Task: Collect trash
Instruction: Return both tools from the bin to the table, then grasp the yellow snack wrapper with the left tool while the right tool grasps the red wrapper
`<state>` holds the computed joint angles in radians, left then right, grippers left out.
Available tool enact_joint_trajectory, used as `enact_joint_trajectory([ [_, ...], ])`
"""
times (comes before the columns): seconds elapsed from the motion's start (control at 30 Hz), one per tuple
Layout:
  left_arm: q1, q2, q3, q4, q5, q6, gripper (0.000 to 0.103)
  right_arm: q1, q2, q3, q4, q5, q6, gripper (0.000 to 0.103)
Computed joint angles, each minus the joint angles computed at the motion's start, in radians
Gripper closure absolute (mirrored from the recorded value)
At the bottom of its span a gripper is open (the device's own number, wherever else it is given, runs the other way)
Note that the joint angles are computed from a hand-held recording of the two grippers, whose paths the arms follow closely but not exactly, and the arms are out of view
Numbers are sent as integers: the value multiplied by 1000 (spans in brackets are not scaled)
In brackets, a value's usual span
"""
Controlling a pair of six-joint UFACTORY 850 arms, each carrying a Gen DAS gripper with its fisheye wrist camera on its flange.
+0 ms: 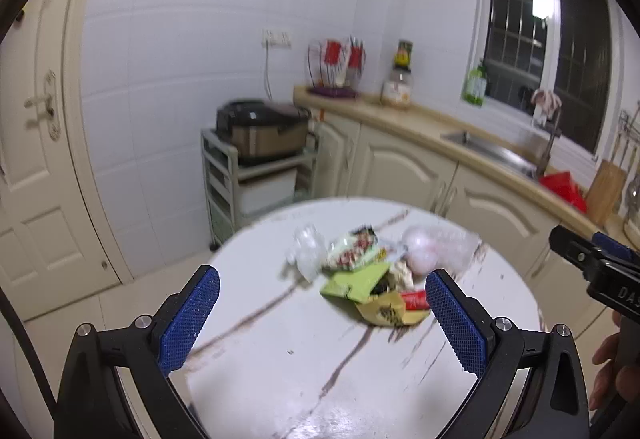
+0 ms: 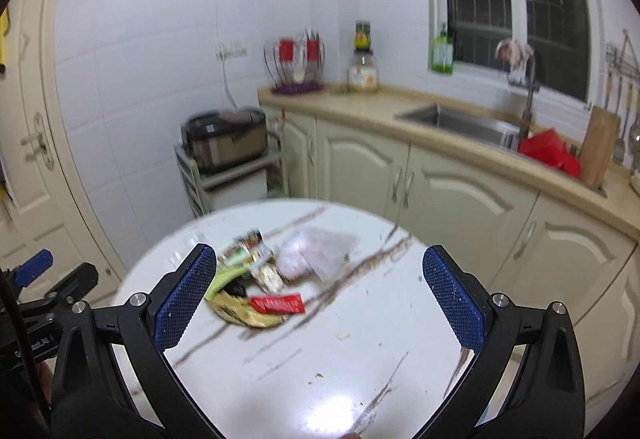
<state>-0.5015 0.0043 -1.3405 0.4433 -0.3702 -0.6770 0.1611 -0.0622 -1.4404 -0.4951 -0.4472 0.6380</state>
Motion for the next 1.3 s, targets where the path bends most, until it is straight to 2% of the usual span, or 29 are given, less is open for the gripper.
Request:
enact_joint_trajectory([
  [0.13, 11, -105, -80, -213, -43, 207, 1, -32, -57, -14, 116, -39, -101, 0],
  [0.23, 10, -193, -165, -304, -93, 280, 1, -60, -84, -12, 188, -49, -165, 0],
  [0.6, 20, -512, -538, -361, -269, 320, 6, -144, -184, -23, 447, -85, -416, 0],
  [0.7, 24, -588, -632, -374, -302, 313, 11, -153, -202, -29, 486, -89, -452, 0],
  [0.77, 29, -637, -698, -386, -324, 319, 29, -158, -214, -34, 516, -90, -483, 0],
  [0.83, 38, -674, -749, -434, -334, 356, 33, -158, -228, -45, 530, -94, -499, 0],
  [0.93, 45, -702, -782, -497, -310, 422, 52, -159, -243, -56, 578, -93, -554, 0],
  [1.2, 92, -704, -754, -644, -283, 585, 58, -133, -292, -99, 637, -109, -650, 0],
  [1.3, 105, -645, -656, -671, -245, 630, 59, -122, -309, -114, 651, -118, -686, 0],
])
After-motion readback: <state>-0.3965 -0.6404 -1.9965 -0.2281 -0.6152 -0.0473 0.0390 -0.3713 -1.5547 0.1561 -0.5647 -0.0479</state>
